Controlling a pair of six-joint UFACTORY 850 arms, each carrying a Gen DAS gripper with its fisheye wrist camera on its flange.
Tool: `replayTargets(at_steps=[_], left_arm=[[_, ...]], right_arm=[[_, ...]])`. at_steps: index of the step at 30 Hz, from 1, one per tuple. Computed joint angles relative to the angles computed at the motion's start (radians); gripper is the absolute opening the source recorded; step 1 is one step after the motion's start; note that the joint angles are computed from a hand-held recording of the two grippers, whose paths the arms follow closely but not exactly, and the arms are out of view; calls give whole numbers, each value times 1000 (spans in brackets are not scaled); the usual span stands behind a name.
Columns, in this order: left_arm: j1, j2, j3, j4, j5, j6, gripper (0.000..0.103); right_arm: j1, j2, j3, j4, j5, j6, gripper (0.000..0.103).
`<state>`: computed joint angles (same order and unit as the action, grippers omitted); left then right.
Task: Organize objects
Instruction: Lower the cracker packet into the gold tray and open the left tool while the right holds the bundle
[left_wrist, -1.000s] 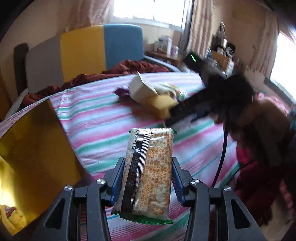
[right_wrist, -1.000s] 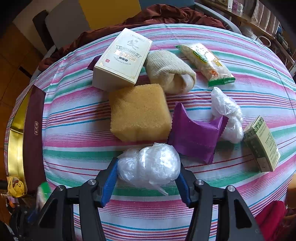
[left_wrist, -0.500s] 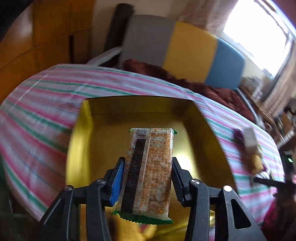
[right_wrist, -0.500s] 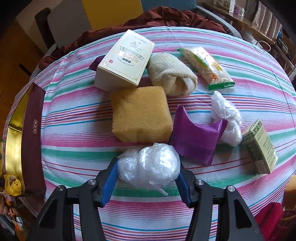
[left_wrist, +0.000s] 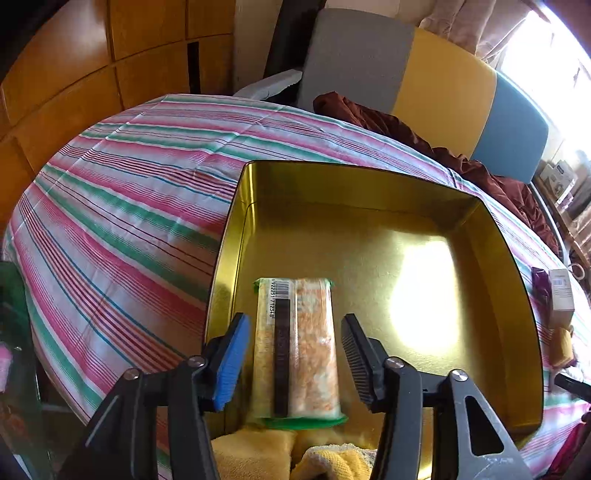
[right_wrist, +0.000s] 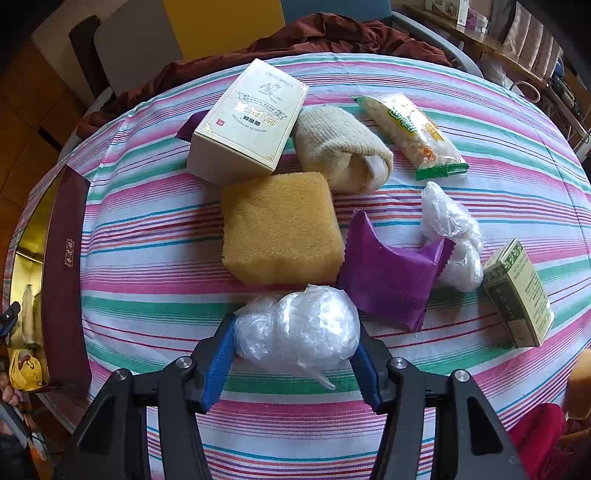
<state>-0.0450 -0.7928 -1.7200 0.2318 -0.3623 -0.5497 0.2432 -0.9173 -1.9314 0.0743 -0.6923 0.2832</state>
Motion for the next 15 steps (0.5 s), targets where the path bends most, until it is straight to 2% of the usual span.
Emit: replayTargets(at_steps=[2,8,12,15], left_arm=[[-2,10,16,23,15,-18,56],[-17,55,83,278,49,-242,56],[-31,114,166,531,86,-481,56],[-43,158,228,806,99,-736,58]], right_arm=[[0,0,0,0,0,0,58],[-1,4,5,-4,3,-2,58],[1,2,2,-2,4,-21,58],[3,3,2,-6,2,-34,58]])
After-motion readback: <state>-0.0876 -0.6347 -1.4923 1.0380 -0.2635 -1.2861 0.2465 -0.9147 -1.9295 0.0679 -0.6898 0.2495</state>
